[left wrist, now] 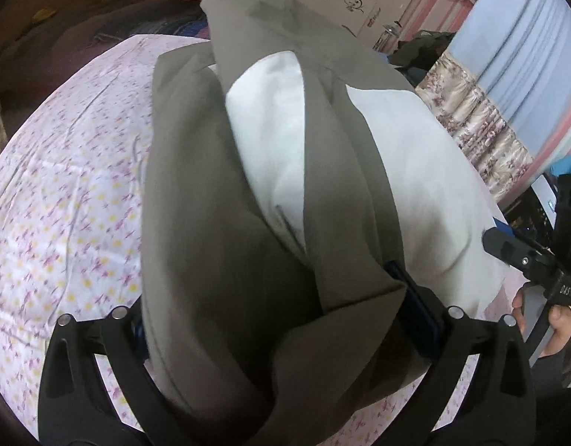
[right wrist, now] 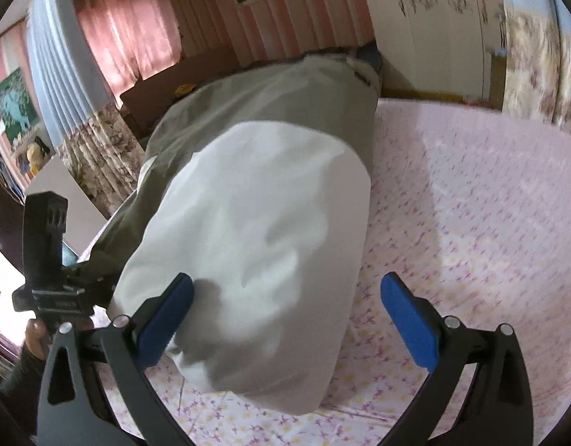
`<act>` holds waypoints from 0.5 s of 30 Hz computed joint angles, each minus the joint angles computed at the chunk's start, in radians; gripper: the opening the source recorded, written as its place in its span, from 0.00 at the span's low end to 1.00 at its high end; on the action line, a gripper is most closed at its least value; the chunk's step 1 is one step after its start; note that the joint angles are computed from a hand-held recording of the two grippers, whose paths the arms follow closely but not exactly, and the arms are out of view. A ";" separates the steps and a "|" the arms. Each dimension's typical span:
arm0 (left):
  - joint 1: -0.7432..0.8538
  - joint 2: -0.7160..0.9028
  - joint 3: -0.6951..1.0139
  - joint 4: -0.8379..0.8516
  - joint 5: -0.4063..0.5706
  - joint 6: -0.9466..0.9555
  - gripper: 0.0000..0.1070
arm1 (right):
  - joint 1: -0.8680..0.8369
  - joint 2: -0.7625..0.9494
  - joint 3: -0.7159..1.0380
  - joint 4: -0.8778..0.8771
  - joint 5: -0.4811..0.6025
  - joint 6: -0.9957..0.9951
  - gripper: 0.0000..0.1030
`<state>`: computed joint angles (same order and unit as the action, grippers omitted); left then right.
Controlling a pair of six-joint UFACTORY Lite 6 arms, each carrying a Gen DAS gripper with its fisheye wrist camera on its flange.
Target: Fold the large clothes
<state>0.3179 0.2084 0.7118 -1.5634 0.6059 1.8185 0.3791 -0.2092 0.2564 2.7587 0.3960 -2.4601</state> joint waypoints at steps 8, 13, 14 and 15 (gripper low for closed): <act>-0.102 -0.089 -0.033 0.000 -0.114 0.022 0.75 | -0.040 0.304 0.153 -0.188 0.151 0.145 0.99; -0.150 -0.117 -0.037 -0.025 -0.177 0.038 0.64 | -0.016 0.374 0.220 -0.198 0.150 0.110 0.94; -0.162 -0.128 -0.044 -0.047 -0.194 0.058 0.62 | -0.005 0.366 0.219 -0.177 0.145 0.079 0.91; -0.181 -0.144 -0.053 -0.080 -0.221 0.079 0.59 | 0.009 0.358 0.219 -0.145 0.132 0.041 0.84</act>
<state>0.1368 0.0649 0.6588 -1.6439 0.3846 1.8971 0.3881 0.1484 0.4758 2.6141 0.5285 -2.4186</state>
